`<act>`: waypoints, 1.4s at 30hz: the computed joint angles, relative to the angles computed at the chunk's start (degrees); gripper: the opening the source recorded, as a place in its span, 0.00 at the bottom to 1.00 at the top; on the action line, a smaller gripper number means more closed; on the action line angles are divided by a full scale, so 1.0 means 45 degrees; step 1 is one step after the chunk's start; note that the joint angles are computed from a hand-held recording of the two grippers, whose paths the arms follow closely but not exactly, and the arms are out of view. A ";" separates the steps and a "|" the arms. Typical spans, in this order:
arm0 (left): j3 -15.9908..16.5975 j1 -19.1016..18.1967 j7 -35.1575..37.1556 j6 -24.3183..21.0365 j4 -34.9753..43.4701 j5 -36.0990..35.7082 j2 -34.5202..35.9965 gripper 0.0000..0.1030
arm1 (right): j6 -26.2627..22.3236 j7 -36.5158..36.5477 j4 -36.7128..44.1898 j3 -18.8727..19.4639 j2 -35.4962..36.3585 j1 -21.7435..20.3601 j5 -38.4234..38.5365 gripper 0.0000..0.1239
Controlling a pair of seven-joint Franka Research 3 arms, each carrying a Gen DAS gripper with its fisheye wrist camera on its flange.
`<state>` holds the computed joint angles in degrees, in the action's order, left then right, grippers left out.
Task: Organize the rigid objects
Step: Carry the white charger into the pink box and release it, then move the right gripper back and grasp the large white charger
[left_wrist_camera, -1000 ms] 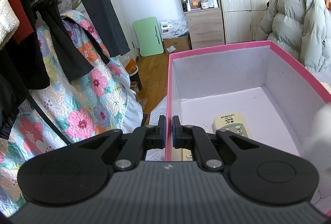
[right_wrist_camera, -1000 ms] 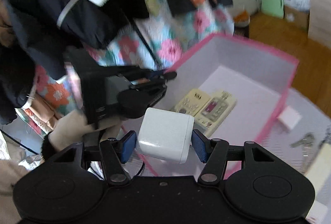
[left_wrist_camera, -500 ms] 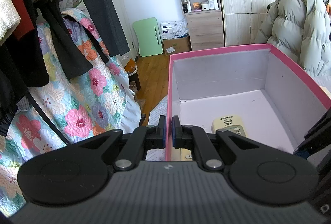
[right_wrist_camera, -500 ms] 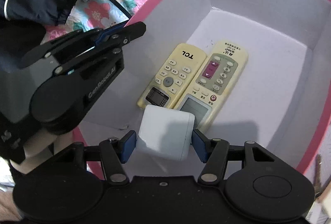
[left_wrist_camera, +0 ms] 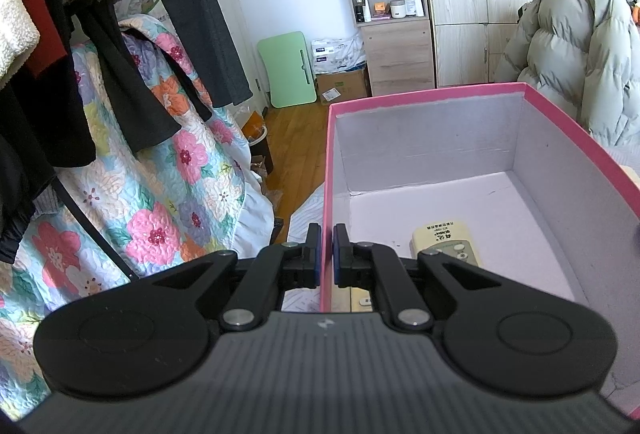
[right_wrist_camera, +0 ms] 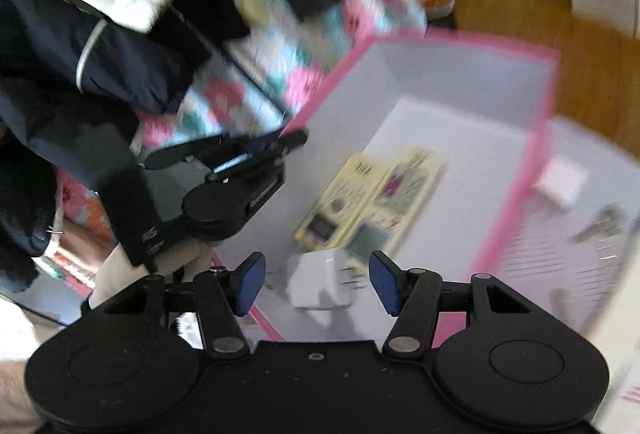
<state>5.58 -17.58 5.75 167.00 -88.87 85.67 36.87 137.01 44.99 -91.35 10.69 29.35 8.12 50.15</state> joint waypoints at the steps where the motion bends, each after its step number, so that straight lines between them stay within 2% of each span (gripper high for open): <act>1: -0.0003 0.0003 0.0007 -0.0004 0.0006 -0.0023 0.0005 0.05 | 0.0585 -0.0705 -0.0794 0.0081 -0.0587 -0.0209 0.0428 0.51; 4: 0.0099 -0.0065 -0.0424 0.0112 0.0065 0.0360 0.0033 0.05 | 0.2027 -0.2518 -0.2497 0.0047 -0.1831 -0.0547 0.1585 0.51; 6: -0.0121 0.0088 0.0203 -0.0040 0.0074 -0.0224 0.0068 0.05 | 0.2927 -0.3638 -0.3504 -0.0058 -0.2580 -0.0585 0.2341 0.51; 9: -0.0073 -0.0023 0.0684 -0.0178 0.0135 -0.0610 0.0121 0.05 | 0.3685 -0.3896 -0.4262 -0.0511 -0.3017 -0.0324 0.2149 0.51; 11: 0.0016 -0.0080 0.0666 -0.0117 0.0141 -0.0652 0.0118 0.05 | 0.3640 -0.3840 -0.4641 -0.0726 -0.3166 -0.0309 0.1923 0.51; 13: 0.0086 -0.0137 0.0661 -0.0086 0.0132 -0.0665 0.0110 0.05 | 0.3534 -0.3652 -0.4955 -0.0916 -0.3196 -0.0271 0.1509 0.51; 16: 0.0292 -0.0289 -0.0162 0.0060 0.0173 0.0095 0.0087 0.05 | 0.3879 -0.2528 -0.5347 -0.1241 -0.3023 0.0144 -0.0115 0.51; 26: -0.0076 -0.0310 0.0865 -0.0742 -0.0047 0.0133 -0.0129 0.05 | 0.5225 0.0334 -0.5789 -0.1762 -0.2183 0.0927 -0.4840 0.58; 32: -0.0173 -0.0324 0.1332 -0.1038 0.0093 0.0027 -0.0050 0.05 | 0.5132 0.0510 -0.5285 -0.0993 -0.1697 0.0215 -0.4427 0.61; 42: -0.0160 -0.0360 0.1438 -0.1122 0.0136 -0.0034 -0.0023 0.06 | 0.5531 0.1980 -0.5665 -0.1276 -0.1757 0.0760 -0.5418 0.62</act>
